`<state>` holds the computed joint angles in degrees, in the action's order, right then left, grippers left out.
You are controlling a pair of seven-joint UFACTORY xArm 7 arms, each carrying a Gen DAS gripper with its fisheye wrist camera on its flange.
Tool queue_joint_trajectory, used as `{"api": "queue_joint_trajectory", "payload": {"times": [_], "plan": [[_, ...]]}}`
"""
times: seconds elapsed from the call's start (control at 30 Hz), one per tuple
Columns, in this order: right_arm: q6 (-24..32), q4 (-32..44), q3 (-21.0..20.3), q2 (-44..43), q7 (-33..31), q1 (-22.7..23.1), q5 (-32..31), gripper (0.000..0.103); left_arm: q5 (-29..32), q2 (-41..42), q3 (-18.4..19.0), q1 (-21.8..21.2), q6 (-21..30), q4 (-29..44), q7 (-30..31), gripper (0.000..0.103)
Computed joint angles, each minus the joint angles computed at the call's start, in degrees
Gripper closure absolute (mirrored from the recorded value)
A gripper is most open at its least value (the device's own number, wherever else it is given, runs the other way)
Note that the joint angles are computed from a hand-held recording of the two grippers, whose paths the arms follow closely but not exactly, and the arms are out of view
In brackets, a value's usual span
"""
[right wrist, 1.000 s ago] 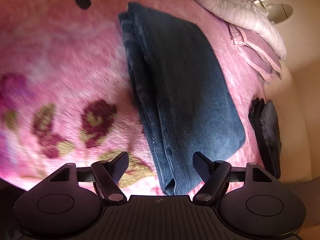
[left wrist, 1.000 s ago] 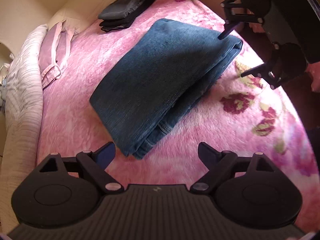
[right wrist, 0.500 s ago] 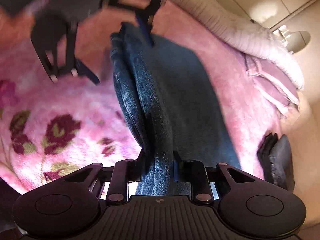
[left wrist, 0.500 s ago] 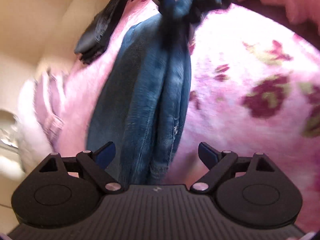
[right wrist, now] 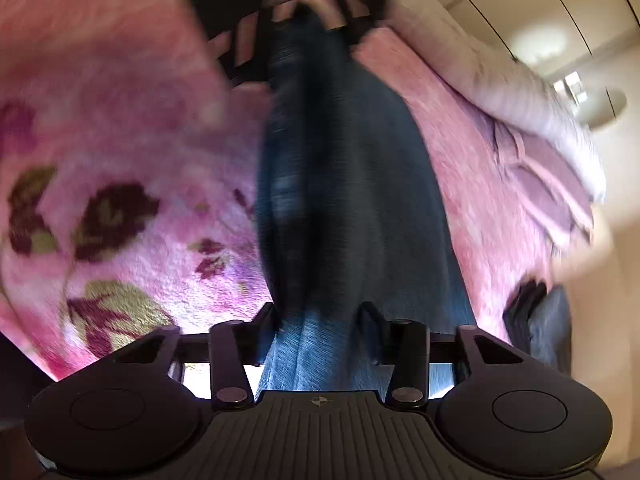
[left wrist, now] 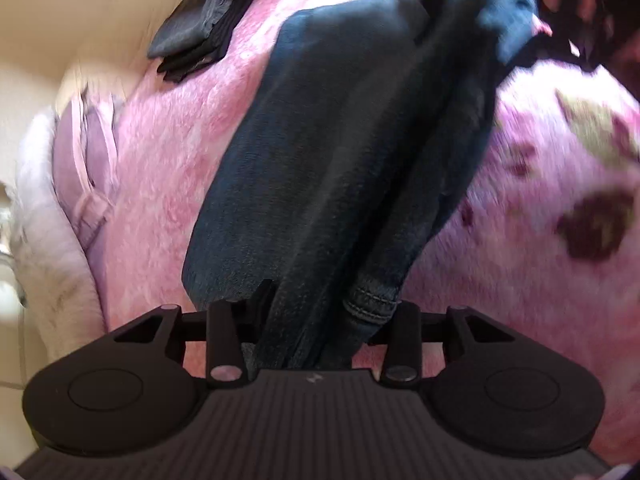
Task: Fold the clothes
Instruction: 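Lift the folded jeans with both tools and carry them toward the dark jeans pile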
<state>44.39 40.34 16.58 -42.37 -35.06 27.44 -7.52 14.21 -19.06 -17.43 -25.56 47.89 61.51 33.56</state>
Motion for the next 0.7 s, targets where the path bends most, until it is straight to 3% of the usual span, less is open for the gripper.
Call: {"api": "queue_joint_trajectory", "payload": {"times": [0.1,0.17,0.23,0.5,0.63,0.7], "plan": [[0.48,1.22,-3.47,1.76,-3.46,0.05,1.01,0.058,-1.86,2.59,0.00,-0.44,5.86,5.99,0.72,0.067],[3.52,4.77,-7.03,3.04,-6.36,0.44,4.38,0.074,-2.44,3.61,-0.08,-0.80,8.67,9.33,1.20,0.067],[6.16,8.44,-8.49,3.80,-9.10,-0.46,5.73,0.077,-3.15,4.48,-0.27,-1.22,11.58,12.82,1.37,0.067],[23.97,30.68,-8.17,8.78,-10.95,-7.21,7.02,0.080,-6.75,10.70,-0.72,-3.36,21.64,31.97,3.48,0.070],[32.50,41.38,-7.58,10.67,-11.53,-10.28,5.63,0.080,-5.85,17.22,-1.47,-5.45,22.95,43.30,4.23,0.070],[33.89,44.97,-7.81,11.57,-12.49,-11.85,4.40,0.080,-3.85,21.40,-1.64,-7.32,22.74,49.51,4.37,0.070]]}}
